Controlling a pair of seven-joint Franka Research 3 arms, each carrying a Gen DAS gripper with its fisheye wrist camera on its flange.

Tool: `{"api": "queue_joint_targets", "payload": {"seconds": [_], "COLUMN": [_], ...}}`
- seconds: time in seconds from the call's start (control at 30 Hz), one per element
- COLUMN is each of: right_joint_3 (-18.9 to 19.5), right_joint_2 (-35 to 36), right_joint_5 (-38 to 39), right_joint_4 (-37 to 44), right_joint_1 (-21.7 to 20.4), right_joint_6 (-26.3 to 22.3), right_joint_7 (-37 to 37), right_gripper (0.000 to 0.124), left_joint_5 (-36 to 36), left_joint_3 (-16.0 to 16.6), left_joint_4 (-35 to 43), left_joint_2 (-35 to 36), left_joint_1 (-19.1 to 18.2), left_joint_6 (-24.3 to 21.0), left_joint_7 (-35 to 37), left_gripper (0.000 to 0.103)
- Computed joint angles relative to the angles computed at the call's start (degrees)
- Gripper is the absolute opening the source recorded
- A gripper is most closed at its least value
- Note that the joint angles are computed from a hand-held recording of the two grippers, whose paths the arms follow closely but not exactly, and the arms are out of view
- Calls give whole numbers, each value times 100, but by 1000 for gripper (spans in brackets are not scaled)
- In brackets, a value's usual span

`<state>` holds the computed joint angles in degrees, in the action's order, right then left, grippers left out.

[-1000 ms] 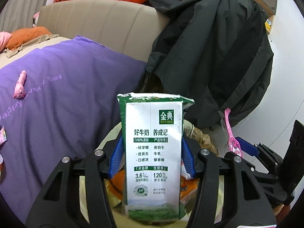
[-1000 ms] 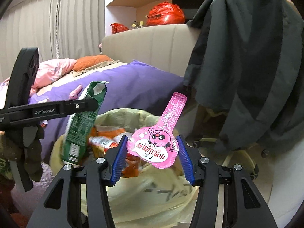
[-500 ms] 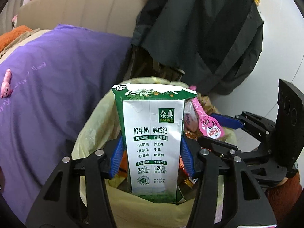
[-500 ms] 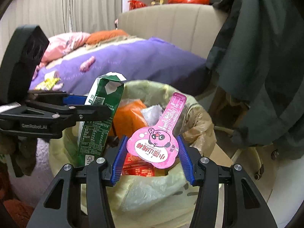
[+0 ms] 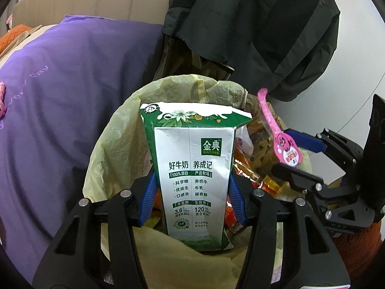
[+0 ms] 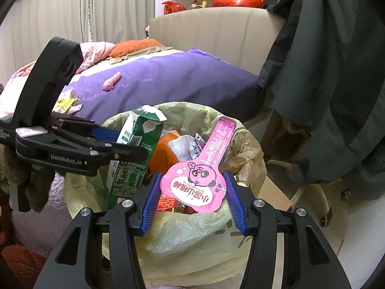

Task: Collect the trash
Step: 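Release the milk carton and pink card into the trash bag with both grippers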

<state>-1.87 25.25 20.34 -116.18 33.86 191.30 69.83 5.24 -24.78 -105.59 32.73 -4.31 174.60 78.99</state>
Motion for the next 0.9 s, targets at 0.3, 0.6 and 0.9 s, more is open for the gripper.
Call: {"api": "queue_joint_targets", "payload": {"seconds": [0.3,0.6,0.9], "right_joint_3": [1022,1594,1000], "right_joint_2": [-102,-144,-307], "right_joint_5": [-228,-633,-438], "right_joint_4": [-163,-270,-406], "right_joint_1": [-1019,-1621,-997], "right_joint_6": [221,298,339], "right_joint_7": [254,563,747], "right_gripper": [49,49,58], "left_joint_5": [-93,-373,-493], "left_joint_3": [-261,-897,-1205], "left_joint_4": [-151,-369,-822], "left_joint_2": [-42,-58,-455], "left_joint_1": [275,888,1232], "left_joint_6": [31,102,524], "left_joint_7": [232,598,441], "left_gripper": [50,52,71]}}
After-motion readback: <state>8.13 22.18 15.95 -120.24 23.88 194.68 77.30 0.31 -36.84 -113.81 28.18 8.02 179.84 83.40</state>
